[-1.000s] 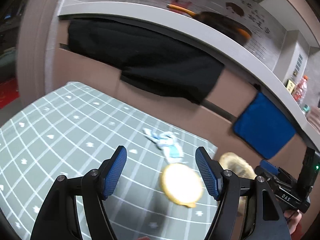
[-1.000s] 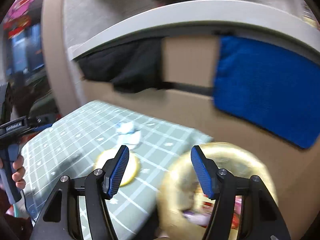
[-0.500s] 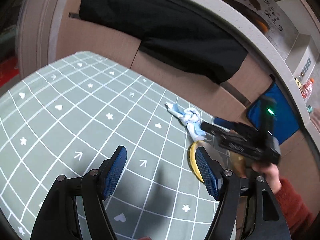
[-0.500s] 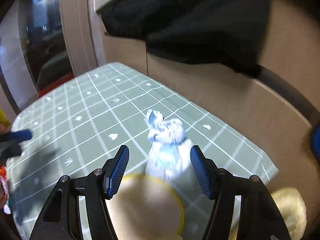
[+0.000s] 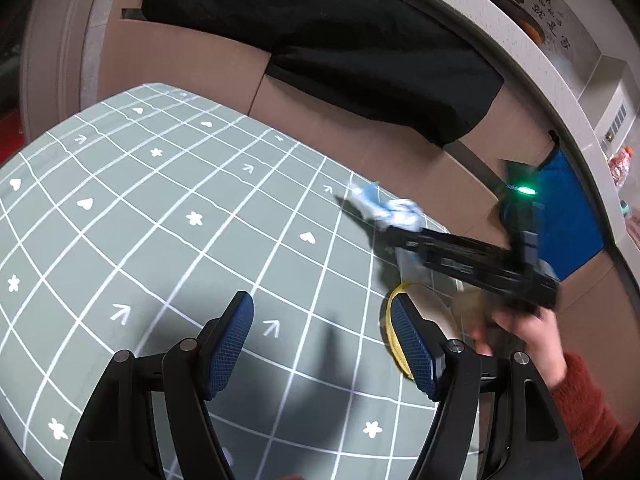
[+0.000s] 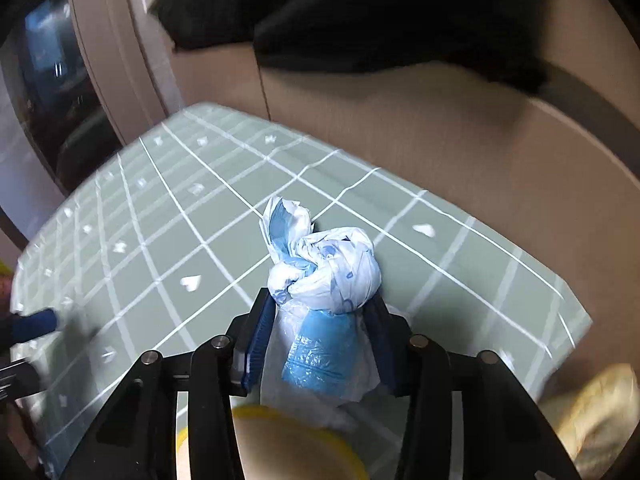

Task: Collect trash
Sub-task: 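Grasp the yellow-rimmed round sponge with the left tool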

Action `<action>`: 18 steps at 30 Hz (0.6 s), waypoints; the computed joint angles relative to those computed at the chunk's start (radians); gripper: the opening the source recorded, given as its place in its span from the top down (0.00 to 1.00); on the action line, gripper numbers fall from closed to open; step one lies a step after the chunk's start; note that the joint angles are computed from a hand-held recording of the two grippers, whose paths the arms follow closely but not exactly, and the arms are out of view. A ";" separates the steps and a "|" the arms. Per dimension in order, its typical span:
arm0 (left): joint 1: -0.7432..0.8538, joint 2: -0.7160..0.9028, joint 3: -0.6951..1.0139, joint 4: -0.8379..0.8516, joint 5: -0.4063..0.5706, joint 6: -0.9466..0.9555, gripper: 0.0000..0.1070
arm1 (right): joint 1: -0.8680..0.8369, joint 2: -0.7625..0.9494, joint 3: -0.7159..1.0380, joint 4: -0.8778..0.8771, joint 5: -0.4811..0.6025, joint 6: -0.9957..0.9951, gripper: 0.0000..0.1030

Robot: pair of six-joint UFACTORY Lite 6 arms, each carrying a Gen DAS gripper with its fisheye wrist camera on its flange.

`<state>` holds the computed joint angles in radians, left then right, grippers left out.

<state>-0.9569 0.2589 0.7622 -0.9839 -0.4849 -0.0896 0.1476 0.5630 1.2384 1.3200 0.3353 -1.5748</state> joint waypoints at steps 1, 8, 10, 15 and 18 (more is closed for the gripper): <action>0.005 0.013 0.012 0.037 0.012 -0.029 0.33 | -0.029 -0.069 -0.077 0.089 0.015 -0.086 0.59; 0.037 0.158 0.160 0.419 0.099 -0.354 0.33 | -0.249 -0.433 -0.454 0.227 0.106 -0.316 0.59; 0.039 0.231 0.250 0.507 0.135 -0.423 0.33 | -0.294 -0.484 -0.532 0.256 0.116 -0.371 0.59; 0.048 0.388 0.453 0.635 0.236 -0.537 0.33 | -0.324 -0.551 -0.688 0.349 0.126 -0.530 0.59; 0.042 0.426 0.508 0.553 0.263 -0.462 0.34 | -0.349 -0.518 -0.724 0.403 0.163 -0.604 0.59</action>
<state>-0.9146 0.6852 1.2701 -0.4310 -0.2218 -0.5518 -0.2010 0.0455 0.5145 1.7233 0.4979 -2.1786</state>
